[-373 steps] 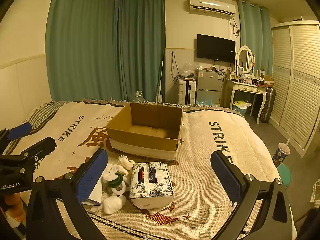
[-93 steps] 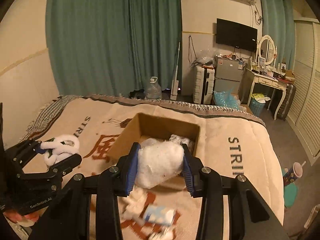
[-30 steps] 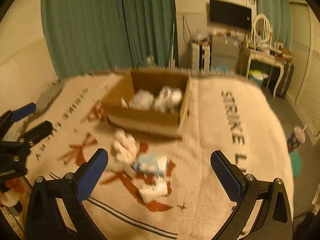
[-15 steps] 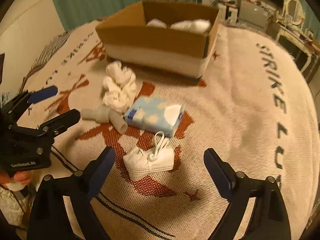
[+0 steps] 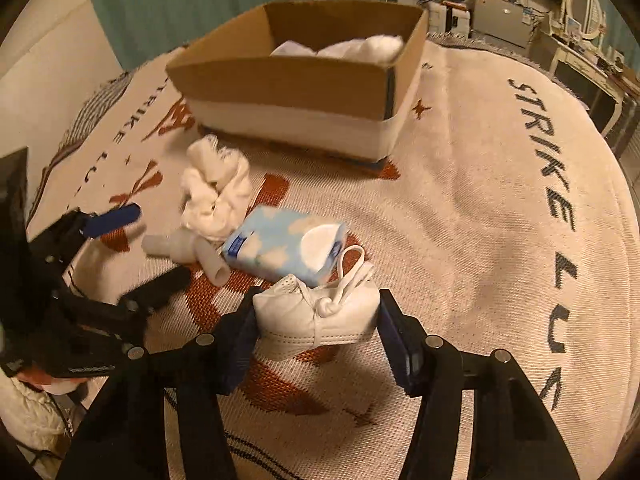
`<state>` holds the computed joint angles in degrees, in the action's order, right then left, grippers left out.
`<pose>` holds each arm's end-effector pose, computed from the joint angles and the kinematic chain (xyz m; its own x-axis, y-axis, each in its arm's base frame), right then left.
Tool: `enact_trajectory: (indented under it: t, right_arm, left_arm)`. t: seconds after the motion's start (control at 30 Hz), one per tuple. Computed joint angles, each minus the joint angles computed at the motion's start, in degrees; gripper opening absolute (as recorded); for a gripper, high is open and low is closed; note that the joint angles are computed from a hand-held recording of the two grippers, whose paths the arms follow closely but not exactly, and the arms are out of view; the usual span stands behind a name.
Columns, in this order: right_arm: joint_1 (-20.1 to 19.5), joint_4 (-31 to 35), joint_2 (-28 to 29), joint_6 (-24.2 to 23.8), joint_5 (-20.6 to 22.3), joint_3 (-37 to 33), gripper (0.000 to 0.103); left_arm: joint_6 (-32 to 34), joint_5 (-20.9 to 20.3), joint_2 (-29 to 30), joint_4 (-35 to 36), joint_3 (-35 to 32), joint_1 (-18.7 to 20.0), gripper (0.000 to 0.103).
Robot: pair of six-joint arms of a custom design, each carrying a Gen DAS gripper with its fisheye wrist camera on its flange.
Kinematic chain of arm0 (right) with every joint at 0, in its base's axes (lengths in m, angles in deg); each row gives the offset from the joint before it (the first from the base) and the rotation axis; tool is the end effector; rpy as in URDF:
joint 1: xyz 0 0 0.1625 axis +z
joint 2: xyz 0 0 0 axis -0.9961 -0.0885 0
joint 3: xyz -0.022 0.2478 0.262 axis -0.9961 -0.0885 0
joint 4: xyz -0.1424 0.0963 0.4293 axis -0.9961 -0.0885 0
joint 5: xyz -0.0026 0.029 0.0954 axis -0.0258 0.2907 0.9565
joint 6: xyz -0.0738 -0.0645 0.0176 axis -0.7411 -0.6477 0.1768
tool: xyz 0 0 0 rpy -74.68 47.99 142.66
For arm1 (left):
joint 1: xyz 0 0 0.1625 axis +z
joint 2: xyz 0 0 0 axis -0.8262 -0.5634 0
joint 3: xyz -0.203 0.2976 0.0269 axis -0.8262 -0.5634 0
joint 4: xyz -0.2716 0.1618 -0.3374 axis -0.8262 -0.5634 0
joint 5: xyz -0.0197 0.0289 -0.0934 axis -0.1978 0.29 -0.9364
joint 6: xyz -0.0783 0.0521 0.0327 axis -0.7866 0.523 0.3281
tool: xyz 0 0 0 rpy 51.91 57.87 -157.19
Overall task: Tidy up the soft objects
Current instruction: 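Grasp the white sneaker with the right tool while the left tool grasps the white tube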
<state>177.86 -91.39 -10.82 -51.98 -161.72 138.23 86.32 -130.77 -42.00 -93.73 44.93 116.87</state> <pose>0.1076 -0.5946 0.1140 -0.7945 0.0573 0.6045 -0.2795 0.8493 -0.4479 -0.1521 -0.6509 0.0266 -0.5120 0.6459 -0.5662 0.8179 0.5681 -0.0916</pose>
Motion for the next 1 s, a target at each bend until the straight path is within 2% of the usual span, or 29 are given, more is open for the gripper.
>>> enact_trajectory:
  t: [0.07,0.13,0.17,0.23,0.3,0.33,0.4,0.73,1.0]
  right_arm:
    - [-0.32,0.59,-0.45,0.37,0.42,0.19,0.056]
    - [-0.53,1.28,-0.39,0.45,0.29,-0.09,0.056]
    - [-0.55,1.38,-0.31,0.43,0.2,-0.12,0.056]
    - [-0.61,1.92,-0.21,0.28,0.08,-0.34,0.056]
    - [-0.51,1.66,0.46,0.22,-0.04,-0.84,0.056]
    - [-0.51,1.58,0.44,0.14,0.01,-0.85,0.056]
    - [-0.49,0.74,0.17,-0.07,-0.04,-0.42,0.056]
    - [1.41,-3.97,-1.61,0.76,-1.33,2.08,0.056]
    - [6.22,-10.72,-2.64,-0.06,-5.37,4.63,0.056]
  left_arm:
    - [0.33,-0.27,0.84,2.04,-1.31,0.36,0.073]
    - [-0.25,-2.59,1.09,4.27,-2.48,1.06,0.065]
    - [-0.29,-3.73,1.2,5.73,-3.07,1.29,0.058]
    - [0.73,-4.7,1.57,6.72,-3.64,1.4,0.052]
    - [0.02,-6.35,1.28,8.98,-4.05,1.78,0.037]
    - [-0.55,-6.76,0.99,9.2,-3.87,1.89,0.036]
    - [-0.5,-5.13,0.61,8.14,-3.08,1.48,0.026]
    - [-2.25,-2.73,-5.54,6.09,3.69,-0.55,0.024]
    - [-2.95,-2.61,-13.15,3.61,10.03,-2.93,0.024]
